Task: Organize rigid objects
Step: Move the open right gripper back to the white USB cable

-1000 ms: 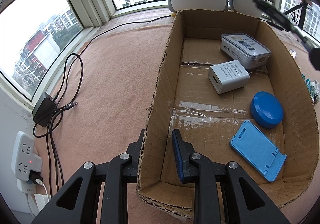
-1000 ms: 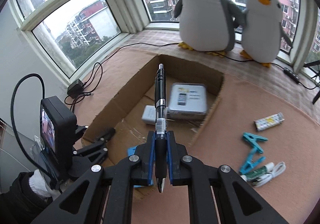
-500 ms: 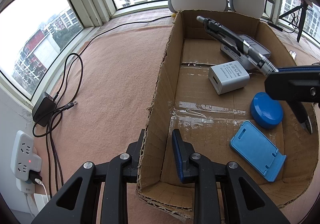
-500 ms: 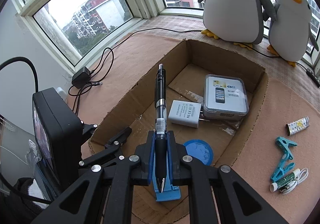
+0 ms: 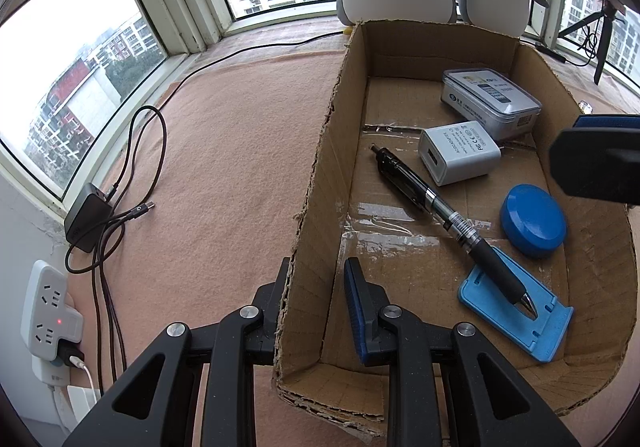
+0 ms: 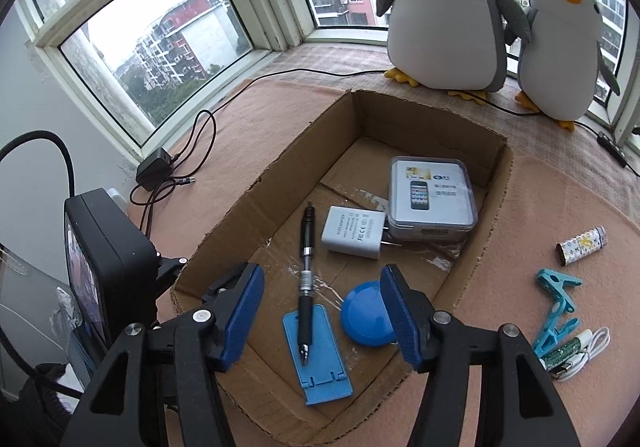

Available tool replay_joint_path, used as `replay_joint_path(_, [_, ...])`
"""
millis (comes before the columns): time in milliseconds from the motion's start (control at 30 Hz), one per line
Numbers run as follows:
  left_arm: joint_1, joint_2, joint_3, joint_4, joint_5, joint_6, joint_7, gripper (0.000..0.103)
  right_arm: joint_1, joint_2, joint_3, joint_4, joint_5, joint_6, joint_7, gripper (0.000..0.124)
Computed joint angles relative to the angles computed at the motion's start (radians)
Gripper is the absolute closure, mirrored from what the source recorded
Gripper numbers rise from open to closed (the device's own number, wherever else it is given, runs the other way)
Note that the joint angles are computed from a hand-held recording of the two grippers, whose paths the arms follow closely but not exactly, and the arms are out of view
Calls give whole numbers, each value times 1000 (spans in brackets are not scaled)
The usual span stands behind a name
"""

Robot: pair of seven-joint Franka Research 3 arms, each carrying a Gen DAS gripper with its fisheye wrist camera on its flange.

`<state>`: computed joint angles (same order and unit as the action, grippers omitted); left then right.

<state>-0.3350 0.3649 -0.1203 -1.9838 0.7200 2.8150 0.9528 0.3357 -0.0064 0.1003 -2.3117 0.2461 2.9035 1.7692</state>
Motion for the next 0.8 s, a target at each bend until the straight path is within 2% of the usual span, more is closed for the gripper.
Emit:
replay_joint_path(200, [-1,0,1,0,0,1,0,78,-14,-52,-3,-54,-8,16,41,67])
replay_joint_path(400, [-1,1,1,0,0,1,0,78,-79,-169,13,-178,-80,50,173,67])
replay_joint_path(567, [-3,1,3,1,3,2,-5,78,-251,-303,102,-319,-231,60,401,67])
replay_joint_path(667, [-4,3,3,4,4,1,-7,78,-376,-367,170,-379,-327,26,523,67])
replay_joint_path(700, [-3,1,2,0,3,3,-6,78,-385,-376,158,-396,-327,12,541,67])
replay_joint_path(800, [-5,1,3,1,7,1,-8,78,-311,-375,38,-435,-212,30,511,67])
